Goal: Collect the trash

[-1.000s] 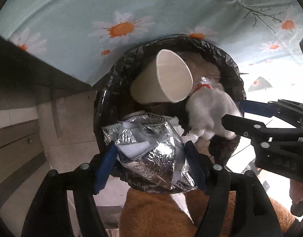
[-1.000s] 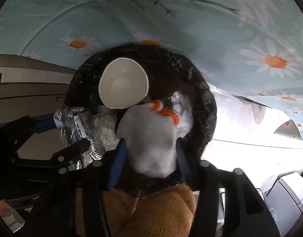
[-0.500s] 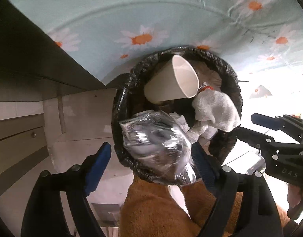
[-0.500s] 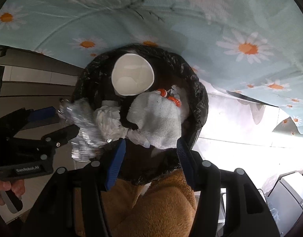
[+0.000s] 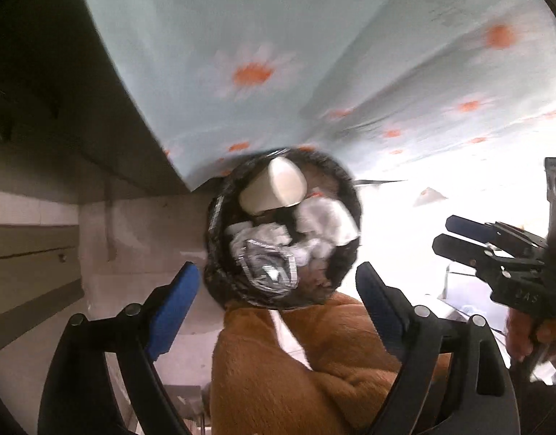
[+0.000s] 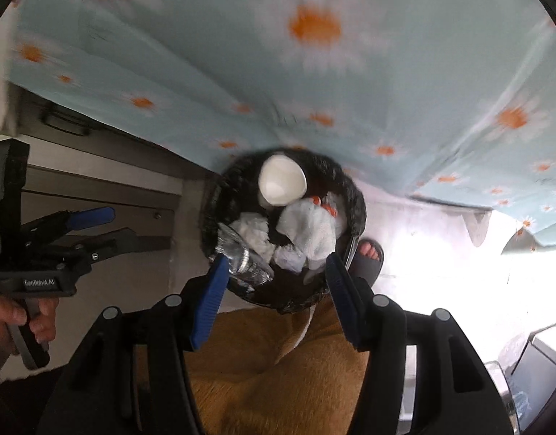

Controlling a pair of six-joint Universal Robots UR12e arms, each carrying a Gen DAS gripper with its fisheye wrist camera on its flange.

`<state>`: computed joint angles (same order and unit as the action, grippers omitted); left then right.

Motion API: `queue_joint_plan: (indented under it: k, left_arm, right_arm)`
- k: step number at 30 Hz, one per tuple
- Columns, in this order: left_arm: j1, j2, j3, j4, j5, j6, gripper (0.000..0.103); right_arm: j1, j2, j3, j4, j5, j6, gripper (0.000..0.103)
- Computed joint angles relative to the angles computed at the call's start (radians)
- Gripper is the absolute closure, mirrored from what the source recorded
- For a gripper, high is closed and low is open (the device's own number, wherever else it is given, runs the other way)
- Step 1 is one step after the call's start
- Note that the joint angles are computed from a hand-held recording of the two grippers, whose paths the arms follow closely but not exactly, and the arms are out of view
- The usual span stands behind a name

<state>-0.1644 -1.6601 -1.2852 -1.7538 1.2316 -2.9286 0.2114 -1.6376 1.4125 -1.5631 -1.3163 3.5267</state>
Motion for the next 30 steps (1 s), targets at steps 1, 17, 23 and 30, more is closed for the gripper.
queue_joint_plan:
  k: [1,17,23,30]
  left_arm:
    - [0.0,0.001,0.014,-0.005,0.005,0.008,0.018]
    - [-0.014,-0.061,0.36,-0.051,-0.007,0.001,0.017]
    - [-0.039,-0.104,0.487,-0.008,-0.009,-0.003,0.017]
    - [-0.067,-0.165,0.644,0.008,-0.026,-0.009,0.017]
  right_arm:
    - [-0.002,-0.005,-0.014,-0.008,-0.002,-0.005,0.046]
    - [-0.019,0.003,-0.246,-0.064,-0.093,-0.063,0.036]
    - [-0.033,0.016,-0.314,-0.094,-0.119,-0.047,0.033]
    - [-0.042,0.042,-0.416,-0.11,-0.193,-0.076,0.032]
